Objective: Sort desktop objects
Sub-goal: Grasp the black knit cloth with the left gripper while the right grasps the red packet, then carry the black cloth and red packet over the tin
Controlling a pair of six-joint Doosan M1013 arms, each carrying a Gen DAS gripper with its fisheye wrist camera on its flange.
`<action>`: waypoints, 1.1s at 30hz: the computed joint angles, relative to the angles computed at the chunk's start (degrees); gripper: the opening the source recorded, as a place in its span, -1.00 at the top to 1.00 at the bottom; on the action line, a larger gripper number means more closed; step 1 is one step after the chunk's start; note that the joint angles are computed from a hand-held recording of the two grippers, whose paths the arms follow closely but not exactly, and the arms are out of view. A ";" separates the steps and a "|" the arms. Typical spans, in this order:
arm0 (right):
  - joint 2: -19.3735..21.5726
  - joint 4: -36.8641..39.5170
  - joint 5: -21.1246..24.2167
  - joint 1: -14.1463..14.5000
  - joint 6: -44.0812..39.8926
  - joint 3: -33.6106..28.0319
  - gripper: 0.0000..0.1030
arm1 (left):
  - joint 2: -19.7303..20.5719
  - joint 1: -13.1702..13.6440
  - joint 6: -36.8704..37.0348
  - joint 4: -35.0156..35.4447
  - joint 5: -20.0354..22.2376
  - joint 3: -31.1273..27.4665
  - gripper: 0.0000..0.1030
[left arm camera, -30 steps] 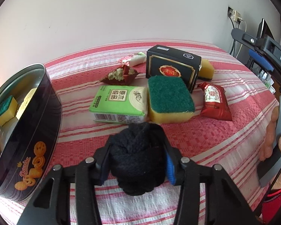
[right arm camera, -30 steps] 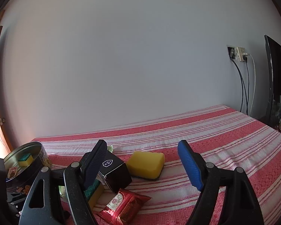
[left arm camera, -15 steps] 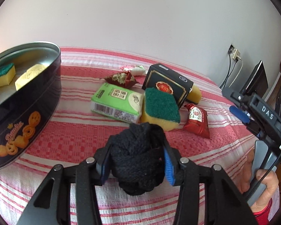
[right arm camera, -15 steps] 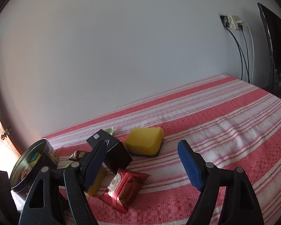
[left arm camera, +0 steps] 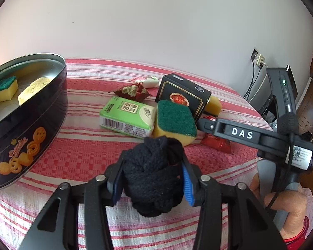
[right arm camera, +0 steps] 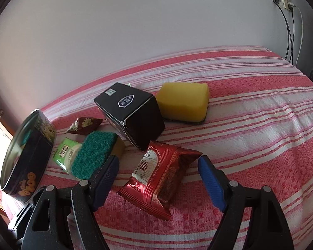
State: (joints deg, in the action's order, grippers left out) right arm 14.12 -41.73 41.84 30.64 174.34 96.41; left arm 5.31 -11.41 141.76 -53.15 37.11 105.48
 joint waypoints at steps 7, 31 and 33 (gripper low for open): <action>2.44 0.91 7.94 0.83 -6.50 -3.65 -0.02 | 0.28 0.23 -1.70 1.25 1.32 -0.47 0.11; -4.86 -9.27 -5.21 5.20 5.75 4.50 0.13 | -1.97 3.07 5.79 -8.05 -0.46 1.88 0.11; -4.70 -9.73 -6.26 5.76 5.14 3.82 0.13 | -2.42 4.00 6.74 -9.28 -0.87 2.04 0.11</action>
State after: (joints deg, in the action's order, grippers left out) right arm 9.42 -51.46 35.58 36.39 179.47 100.23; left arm 2.89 -7.41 148.50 -62.42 36.23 107.52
